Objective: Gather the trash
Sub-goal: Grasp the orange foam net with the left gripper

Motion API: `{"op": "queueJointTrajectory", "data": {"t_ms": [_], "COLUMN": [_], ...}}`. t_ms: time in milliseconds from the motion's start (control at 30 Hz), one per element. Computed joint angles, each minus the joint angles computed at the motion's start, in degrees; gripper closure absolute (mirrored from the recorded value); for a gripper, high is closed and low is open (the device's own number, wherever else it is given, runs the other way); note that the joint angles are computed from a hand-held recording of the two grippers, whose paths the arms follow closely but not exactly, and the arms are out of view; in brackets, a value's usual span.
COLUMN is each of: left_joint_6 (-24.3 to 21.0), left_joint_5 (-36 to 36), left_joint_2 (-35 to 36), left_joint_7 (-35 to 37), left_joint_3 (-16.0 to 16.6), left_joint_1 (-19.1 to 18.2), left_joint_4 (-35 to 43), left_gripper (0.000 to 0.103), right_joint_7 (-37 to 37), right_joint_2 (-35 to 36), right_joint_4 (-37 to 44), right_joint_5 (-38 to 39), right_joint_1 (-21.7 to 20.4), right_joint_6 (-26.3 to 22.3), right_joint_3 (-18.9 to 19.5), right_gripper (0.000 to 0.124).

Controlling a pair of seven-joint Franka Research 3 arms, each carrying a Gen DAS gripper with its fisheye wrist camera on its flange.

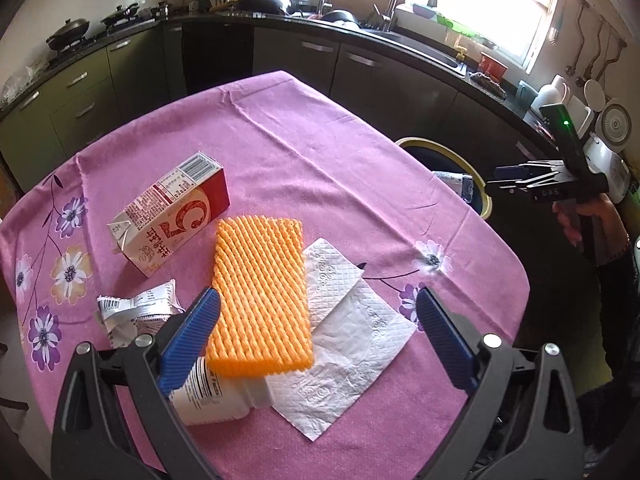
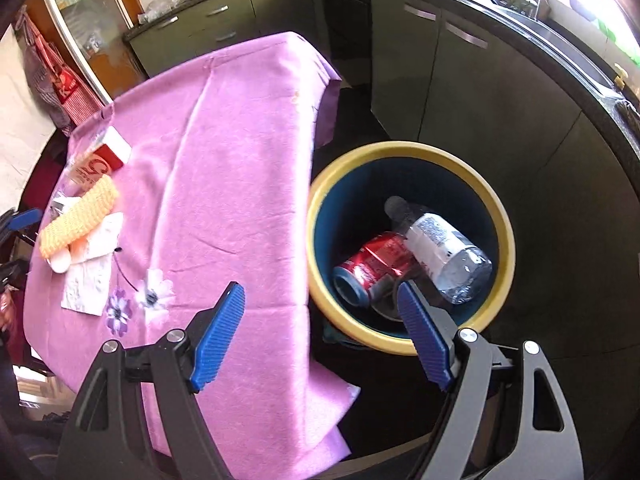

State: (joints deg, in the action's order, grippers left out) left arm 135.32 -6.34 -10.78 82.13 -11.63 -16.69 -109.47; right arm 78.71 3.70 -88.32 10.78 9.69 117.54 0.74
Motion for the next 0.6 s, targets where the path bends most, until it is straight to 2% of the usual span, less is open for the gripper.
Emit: {"op": "queueJointTrajectory", "data": {"t_ms": [133, 333, 400, 567, 600], "left_joint_6": [-7.17, -12.85, -14.13, -16.09, -16.61], "left_joint_5": [-1.8, -3.3, -2.47, -0.67, -0.48], "left_joint_2": [5.22, 9.71, 10.68, 11.77, 12.14], "left_joint_7": [1.56, 2.31, 1.67, 0.84, 0.6], "left_joint_3": [0.75, -0.06, -0.54, -1.19, -1.22], "left_joint_1": [1.06, 2.77, 2.95, 3.1, 3.15], "left_joint_4": [5.99, 10.34, 11.35, 12.77, 13.25], "left_gripper": [0.009, 0.011, 0.016, 0.04, 0.041], "right_joint_7": [-0.36, -1.01, -1.08, -1.19, -1.15], "right_joint_2": [1.11, 2.27, 2.6, 2.87, 2.9], "right_joint_4": [0.91, 1.35, 1.6, 1.72, 1.78], "right_joint_5": [0.21, 0.85, 0.89, 1.17, 1.2], "right_joint_1": [0.36, 0.94, 1.1, 1.41, 1.44], "right_joint_6": [-0.18, -0.52, -0.79, -0.9, -1.01], "right_joint_3": [0.27, 0.56, 0.61, 0.7, 0.7], "right_gripper": [0.046, 0.046, 0.046, 0.046, 0.046]}}
